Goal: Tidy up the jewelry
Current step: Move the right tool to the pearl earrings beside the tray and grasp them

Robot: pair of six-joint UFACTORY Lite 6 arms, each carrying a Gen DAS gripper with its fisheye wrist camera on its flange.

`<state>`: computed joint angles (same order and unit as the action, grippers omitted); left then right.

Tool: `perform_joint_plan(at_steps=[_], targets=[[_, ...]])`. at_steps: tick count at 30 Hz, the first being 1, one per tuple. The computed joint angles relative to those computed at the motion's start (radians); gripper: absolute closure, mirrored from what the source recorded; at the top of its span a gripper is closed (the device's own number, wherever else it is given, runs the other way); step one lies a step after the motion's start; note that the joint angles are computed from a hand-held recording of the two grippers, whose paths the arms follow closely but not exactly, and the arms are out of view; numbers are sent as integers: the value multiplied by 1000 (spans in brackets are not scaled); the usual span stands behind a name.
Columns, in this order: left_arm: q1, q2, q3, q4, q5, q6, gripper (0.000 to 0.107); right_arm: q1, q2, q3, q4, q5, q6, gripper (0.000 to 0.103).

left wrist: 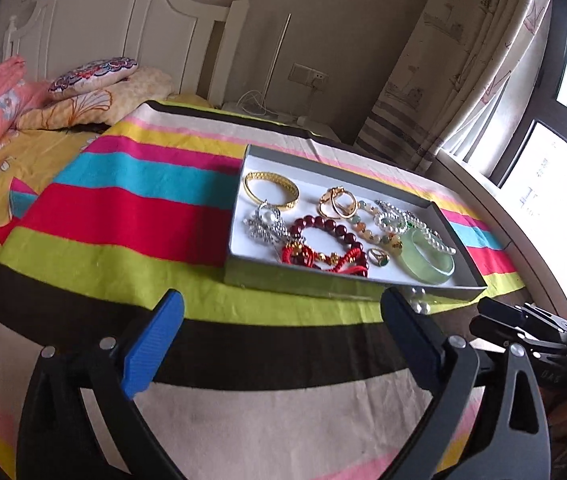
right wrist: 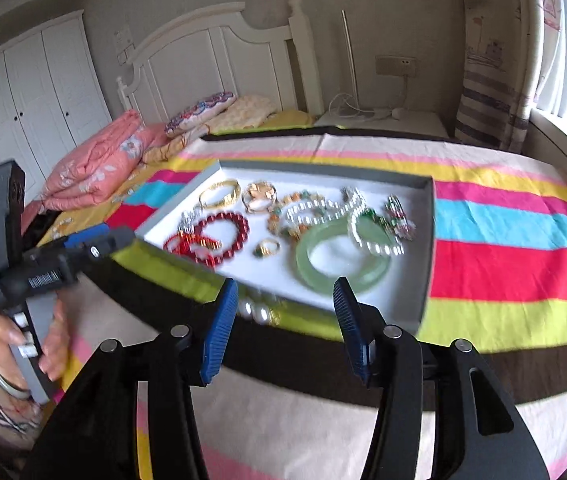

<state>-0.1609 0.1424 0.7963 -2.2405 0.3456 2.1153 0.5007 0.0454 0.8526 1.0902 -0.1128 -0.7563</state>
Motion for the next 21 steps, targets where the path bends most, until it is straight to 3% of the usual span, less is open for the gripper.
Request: perform_joint_plan(at_steps=[6, 10, 21], targets=[[-87, -26, -61, -324, -53, 364, 9, 59, 40, -46, 98, -18, -80, 54], [-135, 7, -22, -445, -111, 508, 9, 82, 92, -1, 327, -19, -303, 54], [-150, 104, 89, -187, -225, 259, 9, 114, 194, 129, 829, -124, -794, 63]])
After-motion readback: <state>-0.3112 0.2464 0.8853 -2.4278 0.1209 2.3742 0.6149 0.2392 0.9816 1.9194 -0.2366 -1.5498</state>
